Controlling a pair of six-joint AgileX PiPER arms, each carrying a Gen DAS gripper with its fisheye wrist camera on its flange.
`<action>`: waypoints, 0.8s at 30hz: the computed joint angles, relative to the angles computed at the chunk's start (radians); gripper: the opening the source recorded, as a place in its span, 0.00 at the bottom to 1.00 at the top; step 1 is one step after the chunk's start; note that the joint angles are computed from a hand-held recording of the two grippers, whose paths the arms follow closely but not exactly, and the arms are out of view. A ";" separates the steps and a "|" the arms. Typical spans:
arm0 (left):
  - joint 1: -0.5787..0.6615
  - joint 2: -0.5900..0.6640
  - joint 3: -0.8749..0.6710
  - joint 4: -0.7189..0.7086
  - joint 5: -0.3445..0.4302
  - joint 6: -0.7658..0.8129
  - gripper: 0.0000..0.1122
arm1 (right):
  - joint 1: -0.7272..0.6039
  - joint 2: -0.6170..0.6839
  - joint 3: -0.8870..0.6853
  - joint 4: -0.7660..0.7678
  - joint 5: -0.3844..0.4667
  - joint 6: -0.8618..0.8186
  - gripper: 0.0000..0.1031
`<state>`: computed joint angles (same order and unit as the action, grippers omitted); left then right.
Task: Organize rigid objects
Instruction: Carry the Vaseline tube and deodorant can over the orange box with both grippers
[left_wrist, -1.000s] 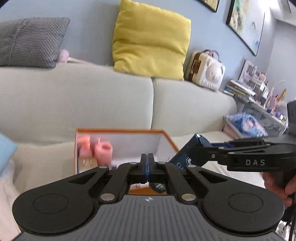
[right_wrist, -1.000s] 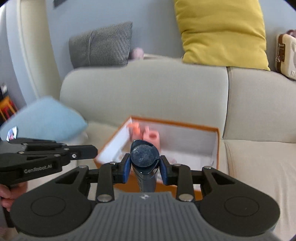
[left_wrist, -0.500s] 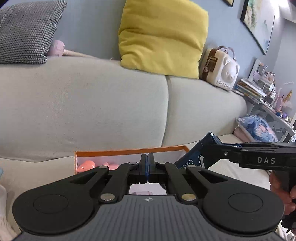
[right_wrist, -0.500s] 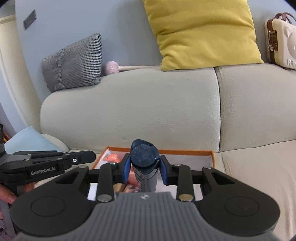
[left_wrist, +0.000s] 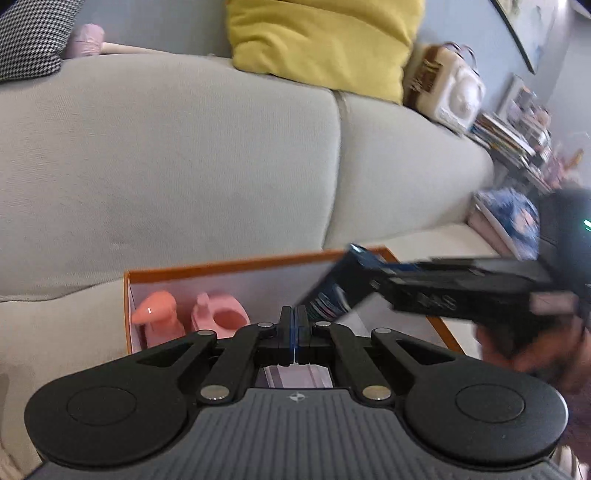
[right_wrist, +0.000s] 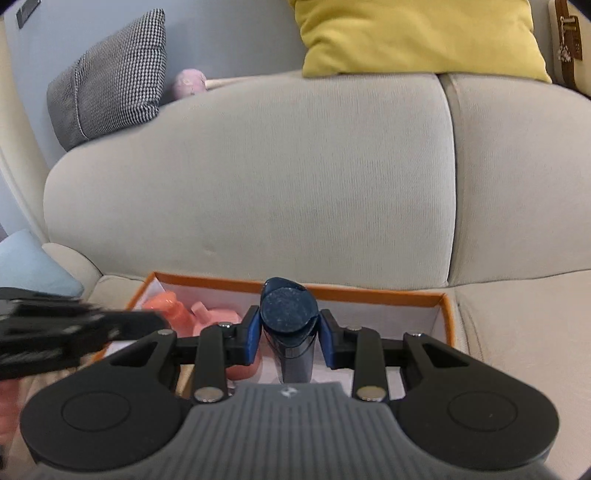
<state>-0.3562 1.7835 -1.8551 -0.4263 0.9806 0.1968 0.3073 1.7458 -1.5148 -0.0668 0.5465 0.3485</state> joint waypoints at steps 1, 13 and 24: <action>0.001 -0.026 0.018 -0.006 0.018 0.011 0.00 | 0.000 -0.006 0.012 0.004 -0.009 0.002 0.33; -0.183 -0.371 0.328 0.208 0.146 -0.232 0.38 | 0.023 -0.254 0.246 -0.066 -0.120 0.088 0.33; -0.527 -0.460 0.595 0.598 0.058 -0.647 0.45 | 0.028 -0.384 0.374 -0.055 -0.132 0.133 0.33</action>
